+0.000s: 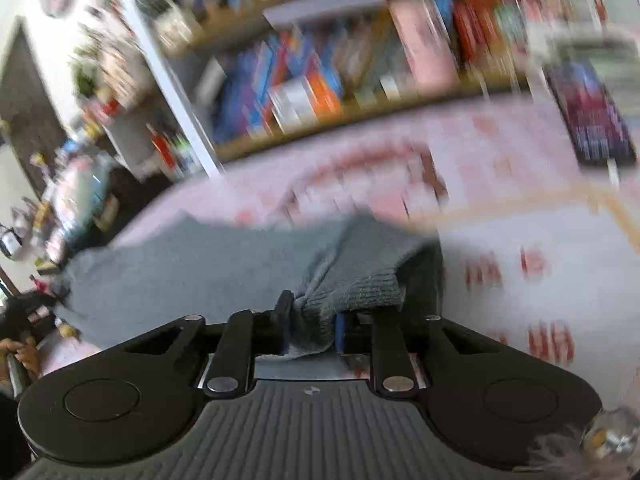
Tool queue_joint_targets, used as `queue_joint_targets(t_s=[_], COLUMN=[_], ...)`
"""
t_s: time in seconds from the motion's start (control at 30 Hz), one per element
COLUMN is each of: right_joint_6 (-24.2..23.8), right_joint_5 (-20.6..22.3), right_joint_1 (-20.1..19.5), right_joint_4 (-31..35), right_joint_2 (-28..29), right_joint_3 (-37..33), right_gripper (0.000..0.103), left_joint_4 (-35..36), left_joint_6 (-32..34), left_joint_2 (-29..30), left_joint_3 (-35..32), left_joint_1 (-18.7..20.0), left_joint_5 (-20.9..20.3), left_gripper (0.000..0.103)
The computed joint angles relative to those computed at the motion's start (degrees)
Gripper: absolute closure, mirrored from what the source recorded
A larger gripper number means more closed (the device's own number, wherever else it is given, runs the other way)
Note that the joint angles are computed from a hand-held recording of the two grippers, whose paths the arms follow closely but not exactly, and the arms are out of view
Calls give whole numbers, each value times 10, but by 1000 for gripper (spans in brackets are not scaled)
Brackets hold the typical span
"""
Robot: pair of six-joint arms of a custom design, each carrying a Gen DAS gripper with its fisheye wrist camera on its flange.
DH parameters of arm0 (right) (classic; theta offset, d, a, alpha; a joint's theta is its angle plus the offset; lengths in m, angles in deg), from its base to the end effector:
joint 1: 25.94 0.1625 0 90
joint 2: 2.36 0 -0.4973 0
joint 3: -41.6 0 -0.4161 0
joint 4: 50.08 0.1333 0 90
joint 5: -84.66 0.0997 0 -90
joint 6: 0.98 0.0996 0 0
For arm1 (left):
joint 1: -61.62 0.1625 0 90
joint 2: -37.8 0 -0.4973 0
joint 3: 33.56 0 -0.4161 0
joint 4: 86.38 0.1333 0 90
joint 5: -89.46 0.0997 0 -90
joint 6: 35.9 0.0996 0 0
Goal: Fold clothes
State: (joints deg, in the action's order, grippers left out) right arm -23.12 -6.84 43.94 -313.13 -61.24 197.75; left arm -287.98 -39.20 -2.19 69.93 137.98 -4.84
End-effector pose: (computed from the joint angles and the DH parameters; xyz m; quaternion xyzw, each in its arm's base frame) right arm 0.0108 -0.3505 0.2477 0.0059 -0.7891 0.5691 0.2310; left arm -0.0445 -0.7169 0.1176 -0.0975 -0.9075 0.3978 0.0939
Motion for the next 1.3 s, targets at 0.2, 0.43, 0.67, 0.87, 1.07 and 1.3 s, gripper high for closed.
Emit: queue_joint_targets(t_s=[0.2,0.43,0.67,0.87,1.07,1.3], right_joint_6=[-8,-28,-170,-216,-219,-271], right_joint_5=[-69,-126,-149,-136,-163,-199], right_joint_1=[31,52,100,106,108,114], right_joint_4=[78,26,-133,-110,-64,-64], right_joint_2=[-34,-13,72,105,114,132], right_joint_3=[-12,-16,-48,-79,-90,-109], right_gripper=[82,47,15,7,0,0], left_joint_4=[-6,-1,5,-38,-25,-4], left_joint_6=[4,21,34,100,141,128], left_joint_2=[1,1,0,-5,-25,-32], left_joint_3=[2,2,0,10,14,30], left_joint_1=[4,1,-5,-17,-29,-48], left_joint_5=[-11,-1,17,-16,-16,128], left_gripper=[89,89,89,95,88,46])
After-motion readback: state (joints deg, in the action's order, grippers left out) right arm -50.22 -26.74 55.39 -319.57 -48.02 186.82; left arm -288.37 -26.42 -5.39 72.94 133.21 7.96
